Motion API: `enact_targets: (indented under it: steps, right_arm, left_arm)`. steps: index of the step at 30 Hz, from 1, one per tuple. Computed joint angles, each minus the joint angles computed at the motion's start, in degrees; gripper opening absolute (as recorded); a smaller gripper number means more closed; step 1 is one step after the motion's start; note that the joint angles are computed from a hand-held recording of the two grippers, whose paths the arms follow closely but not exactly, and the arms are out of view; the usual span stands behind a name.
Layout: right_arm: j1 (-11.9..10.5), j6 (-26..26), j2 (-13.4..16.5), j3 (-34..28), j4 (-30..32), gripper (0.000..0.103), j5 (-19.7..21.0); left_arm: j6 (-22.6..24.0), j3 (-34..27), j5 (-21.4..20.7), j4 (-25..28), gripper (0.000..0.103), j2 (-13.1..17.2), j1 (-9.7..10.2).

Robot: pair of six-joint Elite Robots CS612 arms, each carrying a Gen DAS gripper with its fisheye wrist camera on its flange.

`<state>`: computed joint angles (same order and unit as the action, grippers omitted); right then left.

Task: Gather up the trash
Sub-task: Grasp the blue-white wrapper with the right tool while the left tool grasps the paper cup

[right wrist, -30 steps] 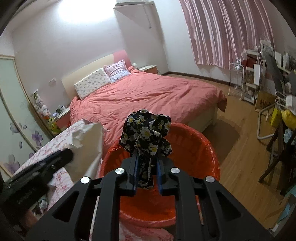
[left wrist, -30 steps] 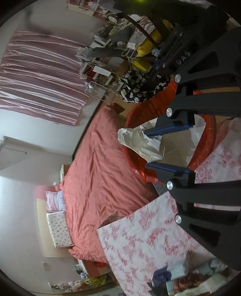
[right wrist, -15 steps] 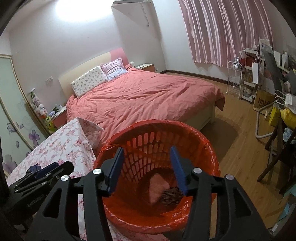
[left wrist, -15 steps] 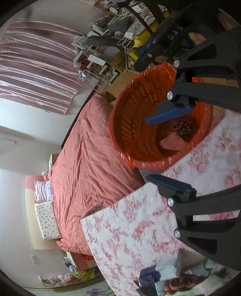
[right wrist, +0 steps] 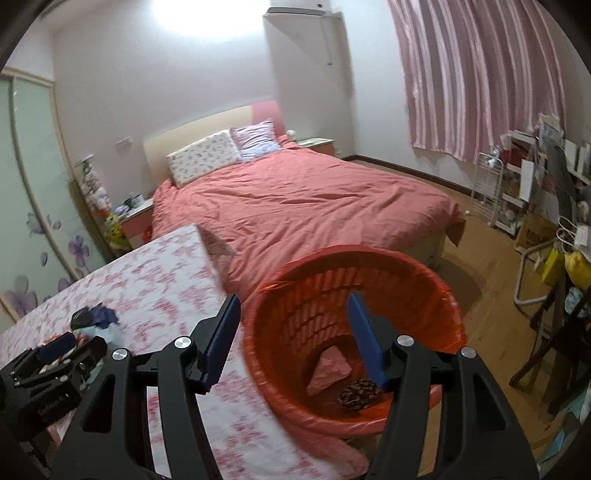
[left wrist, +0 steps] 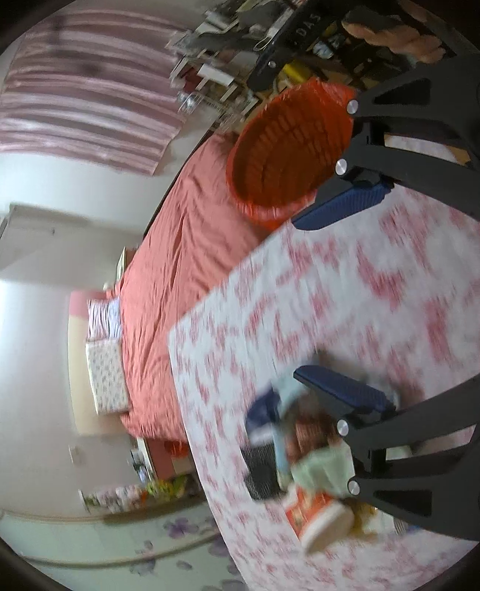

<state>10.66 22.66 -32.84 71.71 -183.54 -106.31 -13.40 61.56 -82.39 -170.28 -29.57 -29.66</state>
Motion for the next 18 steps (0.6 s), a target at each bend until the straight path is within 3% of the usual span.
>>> enact_targets:
  steps: [11,18]
  right_arm:
    - [2.99,-5.57,2.74,-5.95,5.61,0.061,5.12]
    - [4.41,-8.36,5.37,-11.29,11.03,0.06,10.04]
  left_arm:
    - [-5.29,9.43,10.22,-4.07,0.075,-4.16,3.62]
    - [-10.12,11.44,10.96,-3.37,0.075,-4.98,5.8]
